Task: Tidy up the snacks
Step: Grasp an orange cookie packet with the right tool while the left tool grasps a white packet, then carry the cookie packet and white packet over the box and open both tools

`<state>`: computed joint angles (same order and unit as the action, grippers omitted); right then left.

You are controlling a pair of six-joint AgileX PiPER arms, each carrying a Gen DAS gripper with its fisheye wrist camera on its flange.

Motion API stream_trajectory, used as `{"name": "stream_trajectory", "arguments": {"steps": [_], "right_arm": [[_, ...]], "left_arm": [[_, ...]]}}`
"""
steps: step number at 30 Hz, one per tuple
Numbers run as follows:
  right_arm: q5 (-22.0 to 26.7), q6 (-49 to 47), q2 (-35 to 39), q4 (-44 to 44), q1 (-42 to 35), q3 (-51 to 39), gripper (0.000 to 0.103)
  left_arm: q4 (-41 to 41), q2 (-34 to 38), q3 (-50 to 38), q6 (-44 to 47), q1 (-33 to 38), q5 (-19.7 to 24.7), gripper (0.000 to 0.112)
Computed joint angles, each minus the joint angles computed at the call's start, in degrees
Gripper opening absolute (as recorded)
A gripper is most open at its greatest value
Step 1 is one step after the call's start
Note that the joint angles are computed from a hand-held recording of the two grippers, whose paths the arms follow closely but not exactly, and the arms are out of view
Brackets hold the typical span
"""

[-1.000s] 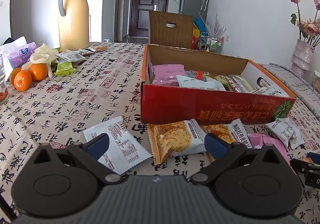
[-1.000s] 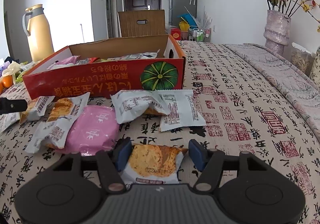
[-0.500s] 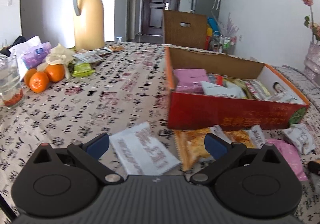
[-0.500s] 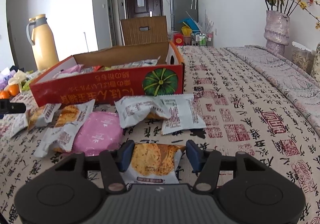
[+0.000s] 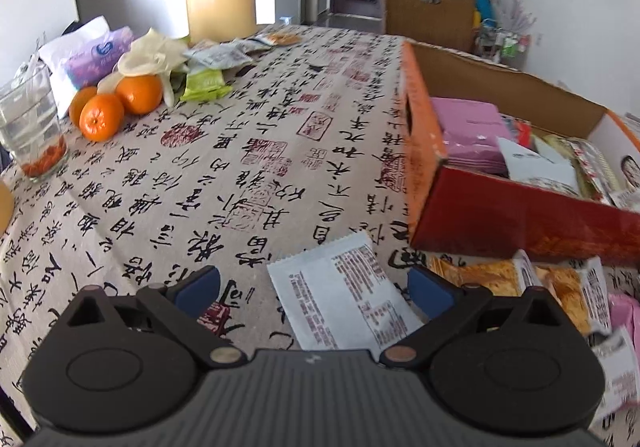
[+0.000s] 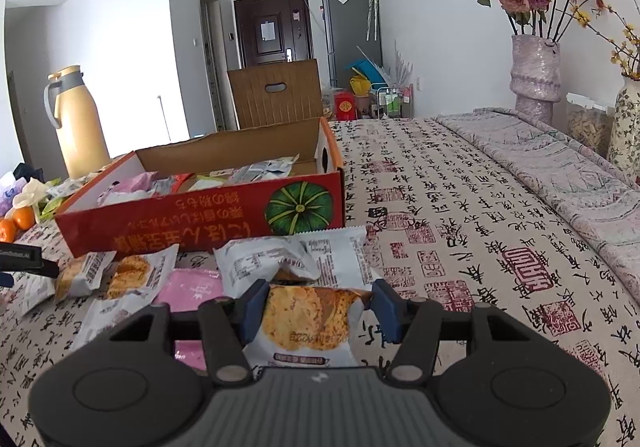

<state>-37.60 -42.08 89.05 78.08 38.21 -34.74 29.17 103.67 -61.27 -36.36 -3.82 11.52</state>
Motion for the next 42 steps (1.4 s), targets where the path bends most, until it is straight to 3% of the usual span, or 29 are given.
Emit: {"name": "stream_trajectory", "arguments": {"steps": [4, 6, 11, 14, 21, 33, 42], "right_arm": [[0.24, 1.42, 0.14, -1.52, -0.32, 0.18, 0.056], [0.57, 2.02, 0.17, -2.2, -0.59, 0.31, 0.056], [1.01, 2.98, 0.38, -3.18, -0.73, 0.33, 0.056], [0.94, 3.07, 0.34, -3.28, -0.41, 0.33, 0.056], [-0.17, 1.87, -0.47, -2.2, 0.61, 0.29, 0.056], [-1.95, -0.67, -1.83, -2.3, 2.06, -1.32, 0.056], [-1.69, -3.06, -1.41, -4.44, 1.95, -5.7, 0.056]], "left_arm": [[-3.14, 1.3, -1.92, 2.79, -0.62, 1.82, 0.084], [-0.38, 1.16, -1.48, 0.49, -1.08, 1.54, 0.081], [3.58, -0.11, 0.94, -1.67, -1.38, -1.07, 0.056], [1.32, -0.71, 1.89, 1.6, -1.15, -2.37, 0.052], [7.41, -2.24, 4.0, -3.46, -1.34, -4.21, 0.047], [32.38, -9.0, 8.55, -27.33, -1.92, -7.06, 0.047], [37.91, -13.88, 8.32, -34.47, -3.02, -9.34, 0.047]]}}
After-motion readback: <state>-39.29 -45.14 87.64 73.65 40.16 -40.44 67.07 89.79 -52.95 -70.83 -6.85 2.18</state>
